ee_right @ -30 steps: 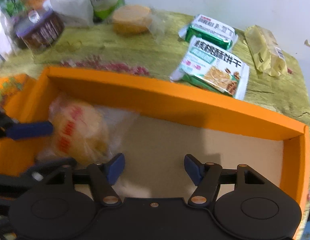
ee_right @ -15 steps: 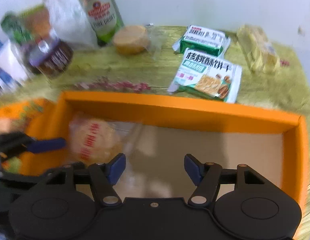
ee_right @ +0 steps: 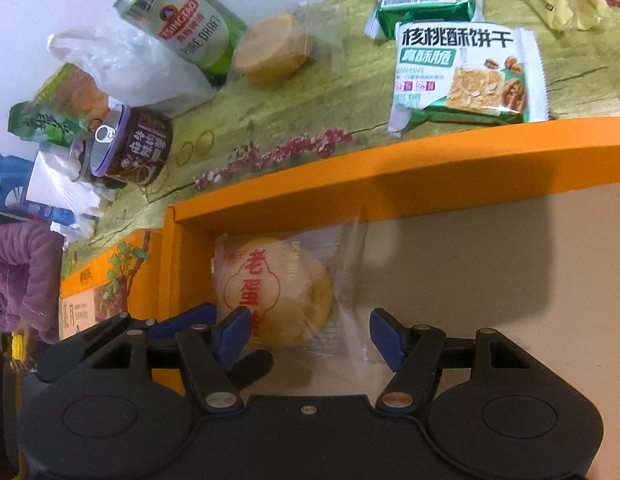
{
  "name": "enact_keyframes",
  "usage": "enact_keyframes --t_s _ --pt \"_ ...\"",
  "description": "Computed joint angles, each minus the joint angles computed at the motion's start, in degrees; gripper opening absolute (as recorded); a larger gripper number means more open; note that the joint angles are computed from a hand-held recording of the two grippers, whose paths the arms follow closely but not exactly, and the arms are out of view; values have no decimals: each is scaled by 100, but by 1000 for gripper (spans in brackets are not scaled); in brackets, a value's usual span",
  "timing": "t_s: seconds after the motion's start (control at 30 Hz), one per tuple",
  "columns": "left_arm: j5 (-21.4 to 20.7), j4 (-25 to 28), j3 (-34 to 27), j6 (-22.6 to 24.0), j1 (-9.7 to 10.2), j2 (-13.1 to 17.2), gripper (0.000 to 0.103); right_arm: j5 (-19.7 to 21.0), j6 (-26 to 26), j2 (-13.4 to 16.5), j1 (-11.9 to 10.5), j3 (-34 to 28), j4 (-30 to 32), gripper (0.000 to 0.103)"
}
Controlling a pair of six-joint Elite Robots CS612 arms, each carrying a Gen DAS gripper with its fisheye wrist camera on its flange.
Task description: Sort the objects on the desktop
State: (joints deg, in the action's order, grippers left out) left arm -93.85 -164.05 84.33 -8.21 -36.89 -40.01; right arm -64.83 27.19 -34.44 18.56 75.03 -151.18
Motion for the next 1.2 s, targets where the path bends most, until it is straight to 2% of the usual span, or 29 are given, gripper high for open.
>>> enact_keyframes --t_s 0.63,1.2 --pt "61 105 -13 -64 1 -8 53 -29 -111 28 9 -39 -47 66" --pt "171 -31 94 -179 -12 -78 54 -74 93 -94 -2 198 -311 66"
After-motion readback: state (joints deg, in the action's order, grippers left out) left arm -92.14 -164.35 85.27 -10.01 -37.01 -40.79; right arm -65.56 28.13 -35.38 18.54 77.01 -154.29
